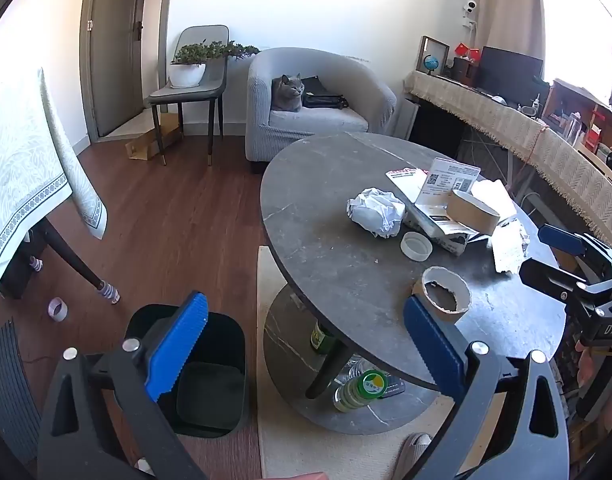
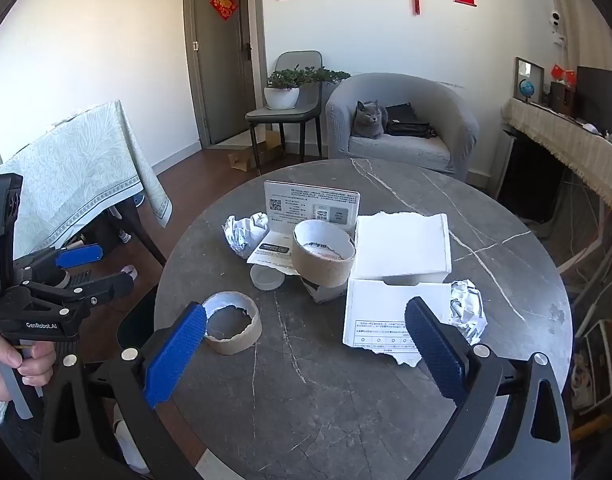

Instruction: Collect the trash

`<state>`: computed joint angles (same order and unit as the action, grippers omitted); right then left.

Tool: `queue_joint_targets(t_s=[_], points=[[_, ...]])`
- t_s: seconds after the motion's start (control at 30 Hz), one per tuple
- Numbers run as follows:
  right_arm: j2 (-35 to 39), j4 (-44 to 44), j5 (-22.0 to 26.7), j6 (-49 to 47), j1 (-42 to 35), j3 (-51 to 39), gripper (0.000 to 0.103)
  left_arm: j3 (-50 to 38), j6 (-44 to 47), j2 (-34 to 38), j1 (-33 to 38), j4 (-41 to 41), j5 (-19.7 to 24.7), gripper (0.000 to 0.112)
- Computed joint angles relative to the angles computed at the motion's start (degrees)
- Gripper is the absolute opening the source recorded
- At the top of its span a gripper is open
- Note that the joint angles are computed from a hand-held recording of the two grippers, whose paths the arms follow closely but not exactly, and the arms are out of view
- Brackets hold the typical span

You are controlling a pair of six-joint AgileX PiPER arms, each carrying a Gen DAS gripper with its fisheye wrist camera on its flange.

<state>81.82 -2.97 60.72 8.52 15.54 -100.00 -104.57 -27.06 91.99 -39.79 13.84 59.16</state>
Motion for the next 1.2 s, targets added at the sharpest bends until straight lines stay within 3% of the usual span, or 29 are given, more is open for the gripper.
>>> queue_joint_targets(t_s=[0.43,1.2], points=[[0.0,-0.2,-0.1,0.2,0.2,0.1,0.100,-1.3,0.0,0.6,-0.4,-0.2,1.5,0.100],[0.0,-0.4,0.2,0.1,0.3,-0.1,0.100,0.6,-0.2,0.2,-0.4,-0.4,0.4,0.100]])
